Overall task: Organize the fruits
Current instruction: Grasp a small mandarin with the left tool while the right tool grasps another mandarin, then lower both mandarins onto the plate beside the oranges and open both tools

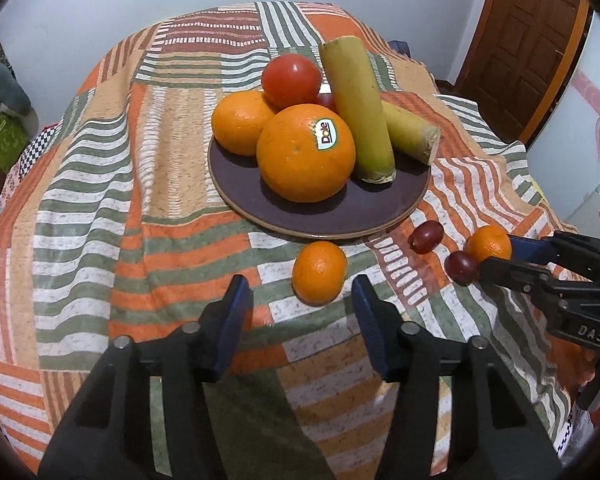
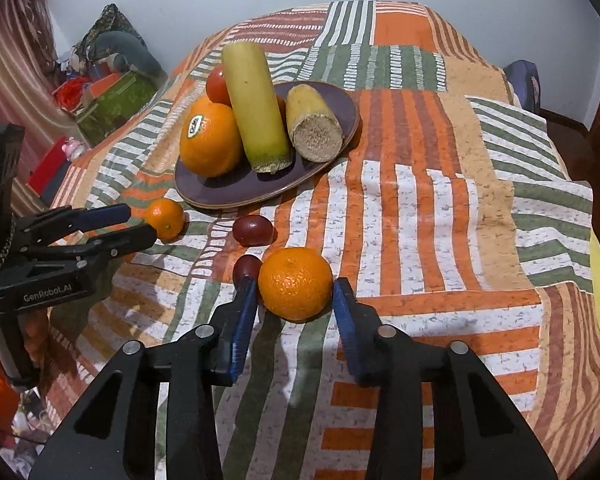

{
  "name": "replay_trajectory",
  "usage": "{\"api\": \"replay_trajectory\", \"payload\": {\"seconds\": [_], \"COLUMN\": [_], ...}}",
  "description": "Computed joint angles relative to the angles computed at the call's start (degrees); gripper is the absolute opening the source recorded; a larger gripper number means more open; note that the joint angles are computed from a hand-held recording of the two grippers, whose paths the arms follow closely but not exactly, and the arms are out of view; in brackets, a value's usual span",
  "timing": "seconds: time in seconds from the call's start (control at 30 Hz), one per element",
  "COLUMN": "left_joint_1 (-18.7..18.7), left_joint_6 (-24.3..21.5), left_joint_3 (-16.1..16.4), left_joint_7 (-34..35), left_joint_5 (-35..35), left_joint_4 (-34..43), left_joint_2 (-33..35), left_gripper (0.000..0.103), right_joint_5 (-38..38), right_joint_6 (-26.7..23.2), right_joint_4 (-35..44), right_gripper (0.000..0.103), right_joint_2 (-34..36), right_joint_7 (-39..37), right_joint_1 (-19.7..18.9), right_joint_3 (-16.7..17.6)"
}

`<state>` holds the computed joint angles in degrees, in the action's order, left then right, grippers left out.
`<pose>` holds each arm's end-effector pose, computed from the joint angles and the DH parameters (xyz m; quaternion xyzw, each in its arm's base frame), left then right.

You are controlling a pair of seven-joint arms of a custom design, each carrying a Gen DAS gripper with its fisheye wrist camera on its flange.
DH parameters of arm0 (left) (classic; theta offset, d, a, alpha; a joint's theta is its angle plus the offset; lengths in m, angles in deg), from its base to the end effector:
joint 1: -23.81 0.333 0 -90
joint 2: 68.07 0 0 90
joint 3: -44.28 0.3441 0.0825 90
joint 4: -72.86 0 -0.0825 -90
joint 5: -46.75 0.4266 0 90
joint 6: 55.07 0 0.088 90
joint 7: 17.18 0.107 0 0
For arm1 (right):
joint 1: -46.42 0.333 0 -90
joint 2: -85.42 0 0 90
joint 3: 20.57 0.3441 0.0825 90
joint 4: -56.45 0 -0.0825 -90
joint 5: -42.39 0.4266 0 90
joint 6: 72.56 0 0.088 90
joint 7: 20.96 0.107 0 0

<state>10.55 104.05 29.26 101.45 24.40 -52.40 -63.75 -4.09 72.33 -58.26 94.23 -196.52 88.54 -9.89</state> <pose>0.5518 -0.2756 0.4107 -0.4232 0.8623 -0.2629 0.0910 0.3928 0.5234 0.4252 -0.6190 0.7162 -0.1536 0.2833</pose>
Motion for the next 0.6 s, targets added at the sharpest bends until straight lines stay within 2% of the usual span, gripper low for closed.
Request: {"api": "replay_trajectory", "payload": {"seconds": [0.2, 0.33, 0.6], "left_joint_1": [0.4, 0.6, 0.4], "left_joint_6": [-1.2, -2.5, -2.1], "left_joint_3": [-0.7, -1.1, -0.8], "left_joint_7": [1.9, 3.7, 4.8], "left_joint_5": [-2.4, -4.2, -4.9], "left_joint_4": [1.6, 2.2, 1.3], "left_joint_2": [1.5, 1.8, 0.5], "left_gripper": [0.042, 0.029, 0.029], "right_joint_5": [-0.3, -0.7, -2.0], "right_joint_6": [0.2, 0.7, -0.1], "right_joint_4": [-0.1, -0.5, 0.1], "right_gripper": [0.035, 0.035, 0.034], "right_joint_2": [-0.1, -0.5, -0.9], "right_joint_7": [-0.2, 0.6, 0.9], "right_joint_1": [0.1, 0.0, 0.0], "right_joint_3": [0.0, 0.0, 0.2]}}
